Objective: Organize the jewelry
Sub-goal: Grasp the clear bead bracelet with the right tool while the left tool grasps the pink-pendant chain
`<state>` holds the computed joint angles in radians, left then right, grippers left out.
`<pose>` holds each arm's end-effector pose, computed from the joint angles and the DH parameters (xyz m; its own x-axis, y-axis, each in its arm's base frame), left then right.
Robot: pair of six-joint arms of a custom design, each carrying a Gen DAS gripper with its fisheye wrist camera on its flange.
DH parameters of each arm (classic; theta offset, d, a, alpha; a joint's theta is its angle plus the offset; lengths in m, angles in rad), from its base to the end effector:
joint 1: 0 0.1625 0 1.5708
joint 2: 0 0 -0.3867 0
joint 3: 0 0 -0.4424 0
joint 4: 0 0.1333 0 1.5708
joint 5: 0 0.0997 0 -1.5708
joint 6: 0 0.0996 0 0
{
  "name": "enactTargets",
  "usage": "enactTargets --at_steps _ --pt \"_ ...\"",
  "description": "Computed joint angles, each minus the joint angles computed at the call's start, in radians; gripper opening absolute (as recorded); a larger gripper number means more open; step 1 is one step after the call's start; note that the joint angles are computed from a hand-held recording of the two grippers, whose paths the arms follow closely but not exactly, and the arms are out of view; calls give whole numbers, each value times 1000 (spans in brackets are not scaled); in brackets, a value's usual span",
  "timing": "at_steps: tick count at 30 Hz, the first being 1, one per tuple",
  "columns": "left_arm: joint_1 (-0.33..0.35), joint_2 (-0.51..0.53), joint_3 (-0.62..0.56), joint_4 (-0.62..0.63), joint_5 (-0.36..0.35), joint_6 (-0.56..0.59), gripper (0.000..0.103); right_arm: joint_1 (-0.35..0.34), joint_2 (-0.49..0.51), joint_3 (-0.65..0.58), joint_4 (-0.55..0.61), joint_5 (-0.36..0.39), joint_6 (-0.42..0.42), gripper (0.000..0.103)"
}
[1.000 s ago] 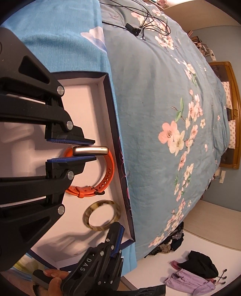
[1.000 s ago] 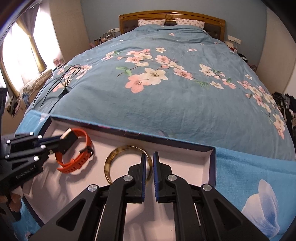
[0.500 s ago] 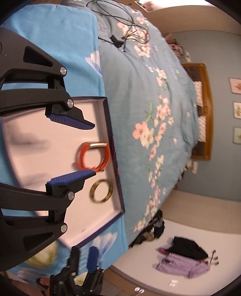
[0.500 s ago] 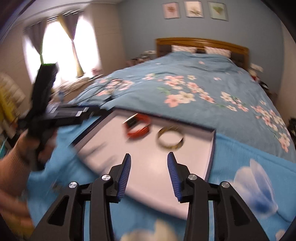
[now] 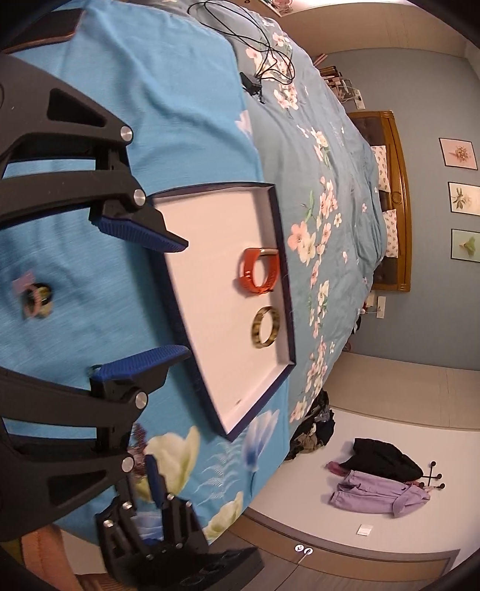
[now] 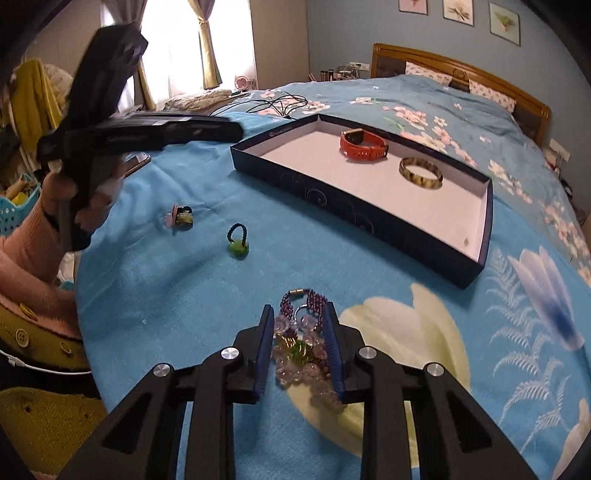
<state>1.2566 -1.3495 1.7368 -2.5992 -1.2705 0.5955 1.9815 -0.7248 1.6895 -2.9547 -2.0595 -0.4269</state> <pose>-0.0403 -0.6507 0.3561 -0.6584 0.5327 -0.5317 0.7453 0.5598 -0.3622 0.3462 -0.5782 0.0155 -0.6553 -0.5081 0.5589 -0.6987 0.6889 -0.1929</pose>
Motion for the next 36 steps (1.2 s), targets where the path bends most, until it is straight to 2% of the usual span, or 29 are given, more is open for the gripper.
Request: enactTargets --at_steps 6,7,8,14,17,19,20,26,28,30,32,35,36 --pt "11 -22 21 26 -16 -18 55 -1 -15 28 -22 18 24 19" --pt "11 -24 26 24 -17 -19 55 -1 -20 35 -25 24 28 6" --pt "12 -25 27 27 -20 -19 55 0 -25 41 -32 26 32 0" --pt "14 -43 44 46 -43 -20 55 3 -64 82 -92 47 65 0" --pt "15 -51 53 55 -51 -20 55 2 -57 75 -88 25 71 7" --pt "14 -55 59 57 -52 -19 55 6 -37 58 -78 -20 66 29" --pt "13 -57 62 58 -53 -18 56 6 -29 52 -74 -38 67 30" --pt "21 -64 65 72 -61 -30 58 -14 -51 84 -99 -38 108 33" --pt "23 -61 63 79 -62 -36 58 -24 -58 94 -94 -29 129 39" --pt "22 -58 63 85 -63 -38 58 -32 -61 99 -88 -13 139 39" --pt "21 -57 66 85 -64 -35 58 -42 -68 105 -81 21 150 31" --pt "19 -58 71 85 -64 -35 58 -50 -78 113 -82 66 145 8" --pt "20 -58 72 85 -64 -35 58 -50 -80 114 -80 68 147 8"
